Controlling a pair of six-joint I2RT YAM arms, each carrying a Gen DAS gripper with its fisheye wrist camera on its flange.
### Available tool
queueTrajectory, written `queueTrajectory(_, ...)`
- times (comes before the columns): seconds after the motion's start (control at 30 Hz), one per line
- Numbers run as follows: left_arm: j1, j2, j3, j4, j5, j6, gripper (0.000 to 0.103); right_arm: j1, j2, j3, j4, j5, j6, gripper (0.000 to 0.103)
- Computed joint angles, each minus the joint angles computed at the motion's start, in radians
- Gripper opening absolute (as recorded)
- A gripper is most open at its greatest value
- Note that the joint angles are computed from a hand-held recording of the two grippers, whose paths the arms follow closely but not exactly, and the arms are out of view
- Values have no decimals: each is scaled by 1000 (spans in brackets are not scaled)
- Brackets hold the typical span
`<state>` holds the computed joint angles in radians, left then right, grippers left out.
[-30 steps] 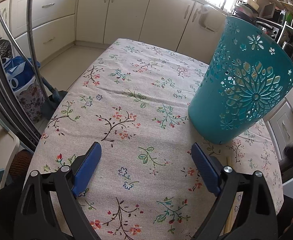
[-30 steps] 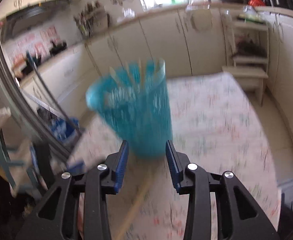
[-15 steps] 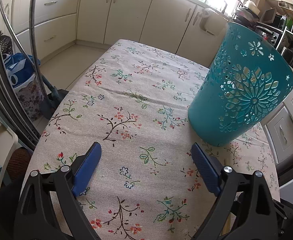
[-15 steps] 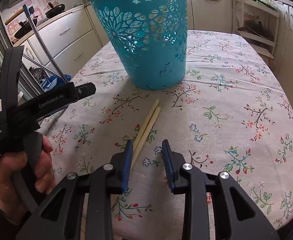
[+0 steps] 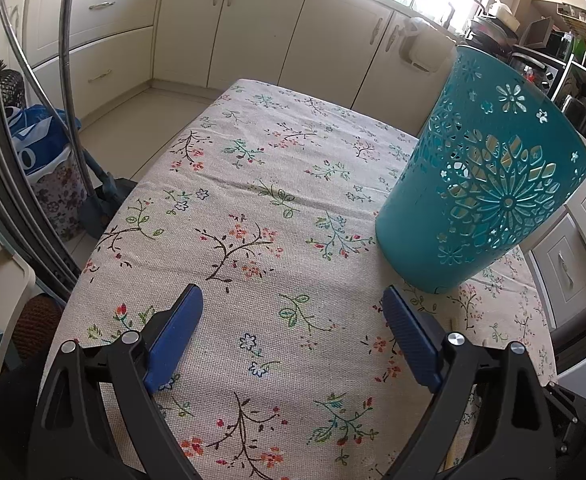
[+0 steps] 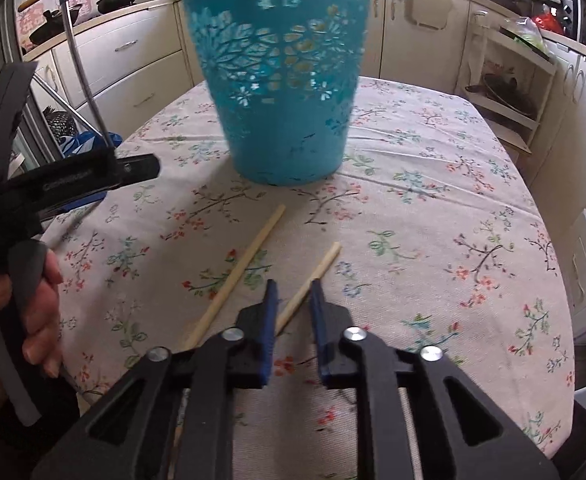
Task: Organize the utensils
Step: 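Lower the right tool to the loose chopsticks while the left tool moves toward another chopstick, then close the left tool on a chopstick while the right tool closes on another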
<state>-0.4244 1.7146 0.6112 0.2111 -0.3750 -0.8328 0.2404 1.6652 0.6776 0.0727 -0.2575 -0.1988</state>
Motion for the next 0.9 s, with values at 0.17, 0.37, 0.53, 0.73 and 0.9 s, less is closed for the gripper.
queueTrajectory(0.17,-4,5,15,-22,-6,1,88,-48,47,53,10,29,-53,13)
queueTrajectory(0.37,-94,-3,50,-51,-76,75,88,-104,115,148,-51,-44,-96,13)
queueTrajectory(0.53,-198,47,141,-100,-68,113,89,-153,123,123,-13,-157,-67,19)
queueTrajectory(0.73,-269,153,284,-213,-98,110,89,-190,123,119,-30,-232,-54,24)
queueTrajectory(0.9,-265,190,315,-272,-91,53,66,-196,116,109,-27,-248,-47,28)
